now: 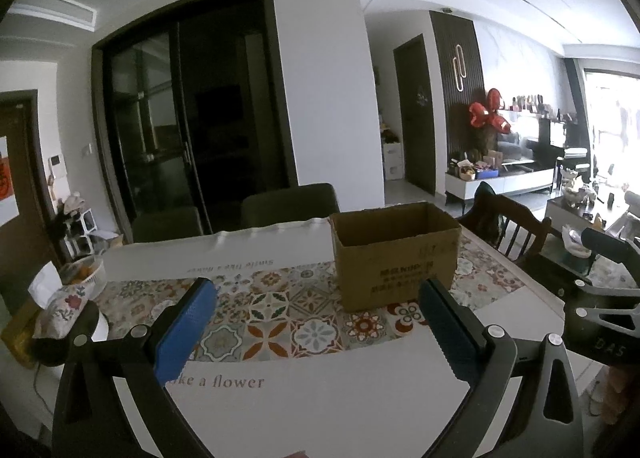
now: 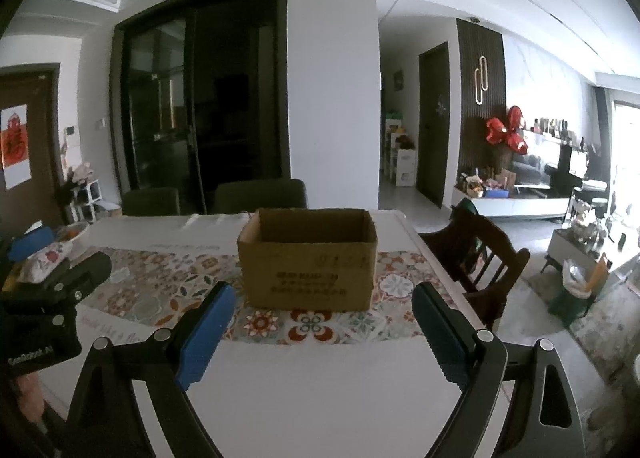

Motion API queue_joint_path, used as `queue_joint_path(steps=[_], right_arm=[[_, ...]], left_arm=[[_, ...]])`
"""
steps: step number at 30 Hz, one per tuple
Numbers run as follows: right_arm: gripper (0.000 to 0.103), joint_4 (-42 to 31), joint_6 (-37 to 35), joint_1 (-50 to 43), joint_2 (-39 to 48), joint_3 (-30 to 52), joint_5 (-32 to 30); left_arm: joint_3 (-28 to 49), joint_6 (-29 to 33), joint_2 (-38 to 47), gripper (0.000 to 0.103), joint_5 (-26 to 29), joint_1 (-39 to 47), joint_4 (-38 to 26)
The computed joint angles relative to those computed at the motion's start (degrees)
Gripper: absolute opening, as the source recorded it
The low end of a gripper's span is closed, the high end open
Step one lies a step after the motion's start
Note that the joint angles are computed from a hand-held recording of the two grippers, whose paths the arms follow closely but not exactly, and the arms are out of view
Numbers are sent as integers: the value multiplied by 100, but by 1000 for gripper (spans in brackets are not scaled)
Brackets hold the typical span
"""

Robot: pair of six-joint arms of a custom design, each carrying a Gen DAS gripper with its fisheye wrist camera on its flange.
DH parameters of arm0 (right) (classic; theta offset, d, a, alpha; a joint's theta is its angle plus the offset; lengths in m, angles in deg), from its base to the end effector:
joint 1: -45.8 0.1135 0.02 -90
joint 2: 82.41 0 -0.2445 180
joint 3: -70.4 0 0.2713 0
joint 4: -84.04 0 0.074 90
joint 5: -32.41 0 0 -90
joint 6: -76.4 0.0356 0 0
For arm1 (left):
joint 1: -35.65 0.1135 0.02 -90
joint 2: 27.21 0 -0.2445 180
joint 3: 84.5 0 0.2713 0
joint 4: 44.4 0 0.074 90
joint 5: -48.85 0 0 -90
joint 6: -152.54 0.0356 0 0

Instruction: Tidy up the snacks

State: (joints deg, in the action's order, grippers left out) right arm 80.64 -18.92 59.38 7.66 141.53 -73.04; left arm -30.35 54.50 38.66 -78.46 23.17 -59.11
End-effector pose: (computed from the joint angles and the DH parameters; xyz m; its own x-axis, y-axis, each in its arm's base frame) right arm 0.3643 0.0978 0.2288 -0.3247 -0.1704 -0.9303 -0.4981 0.8670 0.0151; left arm 0.2754 -0.0389 0.2360 -0.3802 -0.0298 -0.9244 -0.4153 0.8985 0.1419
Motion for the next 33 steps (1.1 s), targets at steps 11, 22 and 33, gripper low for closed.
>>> queue_joint_path(steps=[11, 22, 33], right_arm=[[91, 46, -6, -26, -367, -370, -78], [91, 45, -24, -41, -384, -370, -61], [91, 58, -34, -80, -360, -352, -97]], left_arm=[[-163, -32, -264, 103, -158, -155, -87], [-142, -58, -335, 103, -207, -233, -220], [-103, -52, -309, 103, -189, -216, -240]])
